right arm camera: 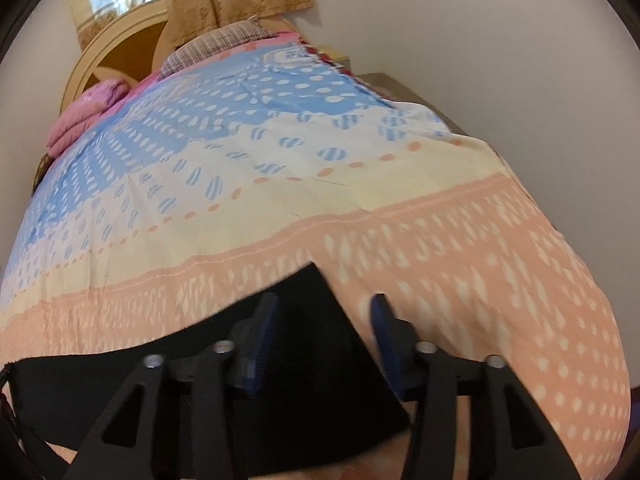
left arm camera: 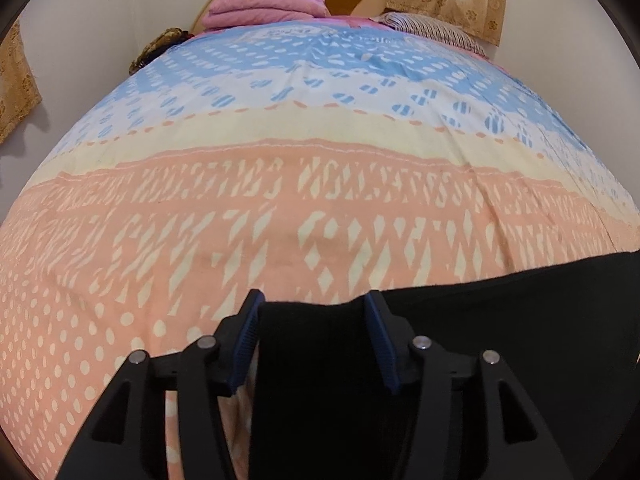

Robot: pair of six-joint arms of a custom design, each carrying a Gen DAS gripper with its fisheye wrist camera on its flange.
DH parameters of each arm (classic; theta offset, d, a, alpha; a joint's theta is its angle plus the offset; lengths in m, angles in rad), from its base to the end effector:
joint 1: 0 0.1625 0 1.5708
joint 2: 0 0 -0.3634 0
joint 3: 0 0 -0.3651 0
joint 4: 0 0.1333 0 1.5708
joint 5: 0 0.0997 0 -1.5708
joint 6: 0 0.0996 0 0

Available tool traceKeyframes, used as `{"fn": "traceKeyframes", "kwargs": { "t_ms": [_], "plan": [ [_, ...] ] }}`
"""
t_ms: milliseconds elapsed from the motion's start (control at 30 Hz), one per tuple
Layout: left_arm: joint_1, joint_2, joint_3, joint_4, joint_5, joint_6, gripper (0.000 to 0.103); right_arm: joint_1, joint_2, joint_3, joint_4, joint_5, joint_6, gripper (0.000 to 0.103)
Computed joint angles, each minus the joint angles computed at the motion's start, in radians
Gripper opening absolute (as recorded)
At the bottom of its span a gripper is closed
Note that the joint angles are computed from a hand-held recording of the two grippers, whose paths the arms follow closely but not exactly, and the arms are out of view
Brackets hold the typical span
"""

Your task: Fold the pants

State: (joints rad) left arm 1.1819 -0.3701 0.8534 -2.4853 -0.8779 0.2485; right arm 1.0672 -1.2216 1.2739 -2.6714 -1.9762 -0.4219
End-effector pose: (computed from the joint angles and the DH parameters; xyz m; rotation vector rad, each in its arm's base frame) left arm -0.1153 -0.8008 0.0963 0.5763 2.3569 -0.5897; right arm -0.2159 -0.5867 0.5256 -0.3463 -2.1584 0.9238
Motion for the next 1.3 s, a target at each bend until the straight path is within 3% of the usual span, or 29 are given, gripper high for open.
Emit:
{"fn": "traceKeyframes", "kwargs": {
  "t_ms": [100, 233, 333, 367, 400, 533, 933, 1233, 1300],
  "plan": [
    [0.005, -0.003, -0.003, 0.012, -0.028, -0.005, 0.045, 0.011, 0.039, -0.042, 0.019, -0.014, -0.025, 0.056],
    [0.017, -0.017, 0.003, 0.028, -0.071, -0.026, 0.040, 0.015, 0.092, -0.106, 0.066, -0.062, -0.035, 0.056],
    [0.028, -0.036, 0.021, 0.018, -0.130, -0.011, 0.031, 0.006, 0.095, -0.112, 0.072, -0.040, -0.038, 0.055],
    [0.034, -0.043, 0.024, 0.022, -0.157, -0.013, 0.028, 0.002, 0.090, -0.109, 0.077, -0.024, -0.036, 0.047],
    [0.042, -0.051, 0.026, 0.028, -0.200, -0.015, 0.020, -0.002, 0.083, -0.106, 0.094, -0.004, -0.034, 0.025],
    [0.035, -0.064, 0.046, 0.018, -0.214, -0.016, 0.015, 0.007, 0.058, -0.061, 0.063, 0.008, -0.073, 0.008],
    [0.018, -0.134, 0.147, -0.128, -0.270, 0.039, 0.015, 0.043, -0.116, 0.176, -0.207, 0.126, -0.175, 0.007],
    [0.022, -0.248, 0.320, -0.269, -0.388, 0.078, 0.015, 0.000, -0.330, 0.415, -0.342, 0.312, -0.197, 0.006],
    [0.024, -0.274, 0.361, -0.298, -0.408, 0.082, 0.015, -0.027, -0.395, 0.484, -0.359, 0.383, -0.200, 0.006]
  ]
}}
